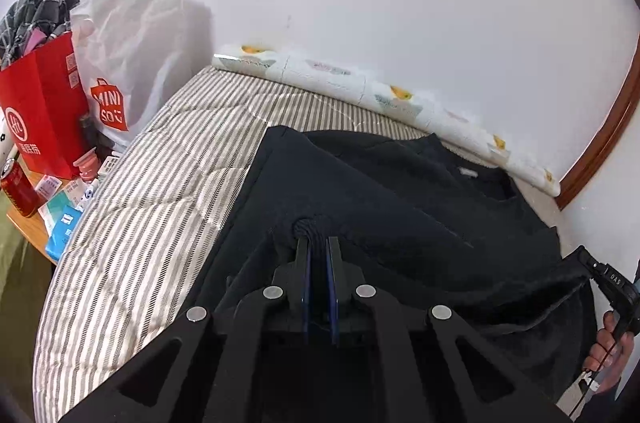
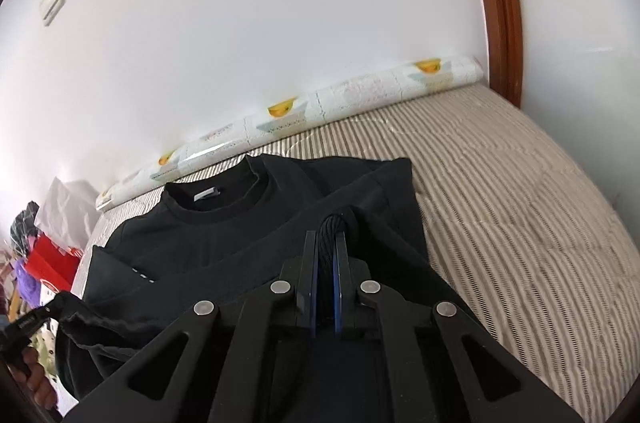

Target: Fold small clothes

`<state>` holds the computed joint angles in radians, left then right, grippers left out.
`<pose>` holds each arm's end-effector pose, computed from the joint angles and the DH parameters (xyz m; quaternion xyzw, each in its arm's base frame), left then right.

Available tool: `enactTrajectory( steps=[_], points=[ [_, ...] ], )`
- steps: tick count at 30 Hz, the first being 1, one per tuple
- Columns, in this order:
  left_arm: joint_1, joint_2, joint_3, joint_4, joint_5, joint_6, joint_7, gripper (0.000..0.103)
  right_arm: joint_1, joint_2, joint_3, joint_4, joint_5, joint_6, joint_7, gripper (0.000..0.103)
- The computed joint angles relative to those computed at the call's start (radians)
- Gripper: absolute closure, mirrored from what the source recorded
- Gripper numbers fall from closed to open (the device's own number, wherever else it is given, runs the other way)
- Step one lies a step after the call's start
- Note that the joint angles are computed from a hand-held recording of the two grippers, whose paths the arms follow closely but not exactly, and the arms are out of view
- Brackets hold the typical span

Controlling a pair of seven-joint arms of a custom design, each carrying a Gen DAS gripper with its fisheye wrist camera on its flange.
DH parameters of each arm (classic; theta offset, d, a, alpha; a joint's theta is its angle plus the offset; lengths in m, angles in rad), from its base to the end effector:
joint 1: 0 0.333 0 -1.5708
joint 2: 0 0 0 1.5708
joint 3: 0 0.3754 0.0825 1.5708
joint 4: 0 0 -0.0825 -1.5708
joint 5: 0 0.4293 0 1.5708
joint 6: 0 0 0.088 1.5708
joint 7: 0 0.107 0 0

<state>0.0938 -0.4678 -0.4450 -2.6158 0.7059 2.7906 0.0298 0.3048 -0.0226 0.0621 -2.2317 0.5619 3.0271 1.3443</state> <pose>0.4054 -0.1899 0.4718 -0.8083 0.4430 -0.2891 0.2585 0.5737 0.1778 0.5024 -0.6658 0.6257 -0.1465 0.3791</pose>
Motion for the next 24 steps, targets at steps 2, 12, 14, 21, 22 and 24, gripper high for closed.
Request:
enactTrajectory(
  steps=[2, 12, 14, 21, 22, 24],
  points=[
    [-0.001, 0.023, 0.002, 0.011, 0.001, -0.013, 0.009, 0.096, -0.01, 0.015, 0.001, 0.007, -0.101, -0.011, 0.073, 0.097],
    [-0.028, -0.049, 0.022, -0.031, -0.027, 0.068, 0.098, 0.082, 0.044, -0.108, -0.036, -0.076, -0.128, 0.023, -0.004, 0.077],
    [-0.027, -0.09, 0.004, -0.049, -0.043, 0.061, 0.113, 0.076, 0.098, -0.147, -0.069, -0.102, -0.072, 0.016, -0.083, 0.072],
    [-0.09, -0.156, 0.01, -0.118, -0.166, 0.078, 0.216, 0.071, 0.131, -0.157, -0.054, -0.142, -0.091, -0.064, -0.147, 0.069],
    [-0.108, -0.143, 0.016, -0.116, -0.186, 0.072, 0.247, 0.071, 0.116, -0.14, -0.039, -0.134, -0.12, -0.077, -0.119, 0.069],
    [-0.118, -0.107, 0.007, -0.103, -0.205, 0.064, 0.295, 0.071, 0.104, -0.105, -0.031, -0.11, -0.133, -0.116, -0.094, 0.069]
  ],
)
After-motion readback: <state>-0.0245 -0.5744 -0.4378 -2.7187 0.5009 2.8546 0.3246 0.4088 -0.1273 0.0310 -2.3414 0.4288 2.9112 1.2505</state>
